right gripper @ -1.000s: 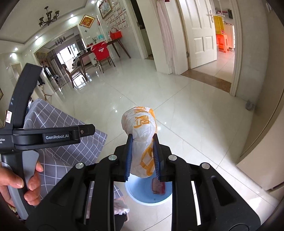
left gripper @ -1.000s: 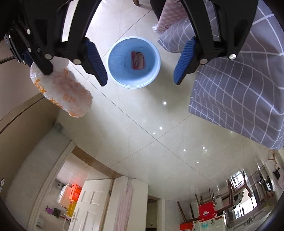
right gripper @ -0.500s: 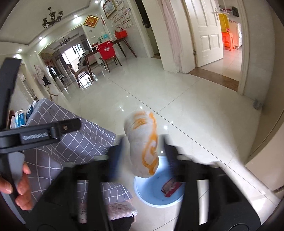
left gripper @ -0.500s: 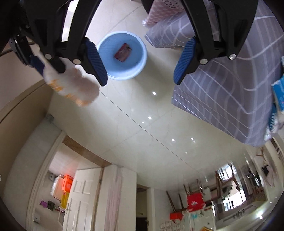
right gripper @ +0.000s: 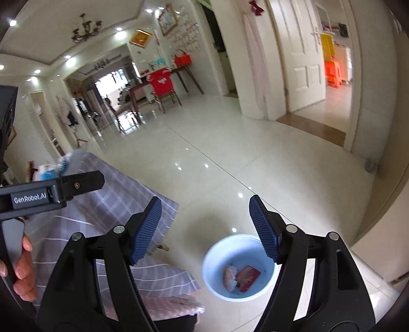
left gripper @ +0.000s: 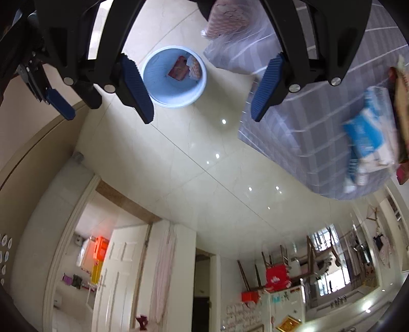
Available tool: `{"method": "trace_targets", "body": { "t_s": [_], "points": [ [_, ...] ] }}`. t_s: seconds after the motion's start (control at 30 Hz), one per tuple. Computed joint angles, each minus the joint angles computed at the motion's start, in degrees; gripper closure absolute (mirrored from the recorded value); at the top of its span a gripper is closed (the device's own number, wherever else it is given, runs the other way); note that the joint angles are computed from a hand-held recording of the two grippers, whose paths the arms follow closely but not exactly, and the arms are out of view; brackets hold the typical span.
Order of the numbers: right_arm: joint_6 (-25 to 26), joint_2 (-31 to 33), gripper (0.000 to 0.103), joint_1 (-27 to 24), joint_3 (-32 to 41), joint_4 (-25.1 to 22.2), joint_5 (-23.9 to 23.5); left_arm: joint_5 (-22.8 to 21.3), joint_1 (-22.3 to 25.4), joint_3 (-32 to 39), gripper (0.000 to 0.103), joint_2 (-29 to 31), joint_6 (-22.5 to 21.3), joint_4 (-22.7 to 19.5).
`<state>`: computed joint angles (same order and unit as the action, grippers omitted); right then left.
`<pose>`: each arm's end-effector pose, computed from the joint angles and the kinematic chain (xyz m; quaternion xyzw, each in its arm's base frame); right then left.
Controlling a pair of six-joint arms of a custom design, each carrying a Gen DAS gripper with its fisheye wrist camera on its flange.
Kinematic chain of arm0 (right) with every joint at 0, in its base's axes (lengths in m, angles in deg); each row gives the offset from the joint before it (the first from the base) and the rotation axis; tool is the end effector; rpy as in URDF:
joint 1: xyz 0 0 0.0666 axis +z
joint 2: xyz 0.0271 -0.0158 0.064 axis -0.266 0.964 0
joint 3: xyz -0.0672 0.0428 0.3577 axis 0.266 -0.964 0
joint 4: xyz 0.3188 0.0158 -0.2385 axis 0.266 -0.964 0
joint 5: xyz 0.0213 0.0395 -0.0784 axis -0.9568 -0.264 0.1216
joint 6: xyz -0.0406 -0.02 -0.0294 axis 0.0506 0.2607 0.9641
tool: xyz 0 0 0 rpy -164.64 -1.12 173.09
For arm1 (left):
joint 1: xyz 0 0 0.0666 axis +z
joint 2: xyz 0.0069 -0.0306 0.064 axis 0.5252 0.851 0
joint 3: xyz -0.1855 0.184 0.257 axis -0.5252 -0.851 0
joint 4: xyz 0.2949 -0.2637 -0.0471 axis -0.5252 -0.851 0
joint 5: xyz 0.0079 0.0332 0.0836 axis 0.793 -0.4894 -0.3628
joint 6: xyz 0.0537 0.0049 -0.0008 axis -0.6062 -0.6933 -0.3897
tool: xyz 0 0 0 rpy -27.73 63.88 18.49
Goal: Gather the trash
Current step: 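Open both grippers over the blue bin to drop the trash, then grasp the red-printed bread bag with the left gripper while the right grasps the blue carton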
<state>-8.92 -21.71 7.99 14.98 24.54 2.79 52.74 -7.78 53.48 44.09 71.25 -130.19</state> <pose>0.2978 0.1174 0.3747 0.1310 0.8734 0.0962 0.4590 0.3727 -0.2972 0.4234 0.1458 0.9294 -0.0627 0.3333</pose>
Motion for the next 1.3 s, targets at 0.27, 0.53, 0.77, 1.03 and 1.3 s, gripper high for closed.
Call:
{"method": "trace_targets", "body": {
  "t_s": [0.27, 0.53, 0.77, 1.03, 1.3],
  "points": [
    [1.4, 5.1, 0.031, 10.5, 7.7, 1.3, 1.6, -6.6, 6.7, -7.4, 0.022, -13.6, -1.7, -1.6],
    [3.9, 15.1, 0.029, 17.8, 17.0, 1.9, 0.3, -2.3, 21.8, -12.9, 0.022, -21.9, -2.7, -4.5],
    [5.7, 23.1, 0.028, 20.1, 24.4, 0.9, -1.7, 15.3, 36.8, -10.4, 0.020, -18.5, 5.1, -5.3],
    [7.6, 29.8, 0.026, 18.8, 31.3, 0.4, -4.3, 15.8, 37.6, -5.9, 0.019, -11.3, 8.1, -4.9],
    [9.1, 35.0, 0.026, 17.4, 36.8, -0.5, -7.8, 20.7, 40.4, -9.2, 0.017, -11.0, 11.0, 1.0]
  ]
}}
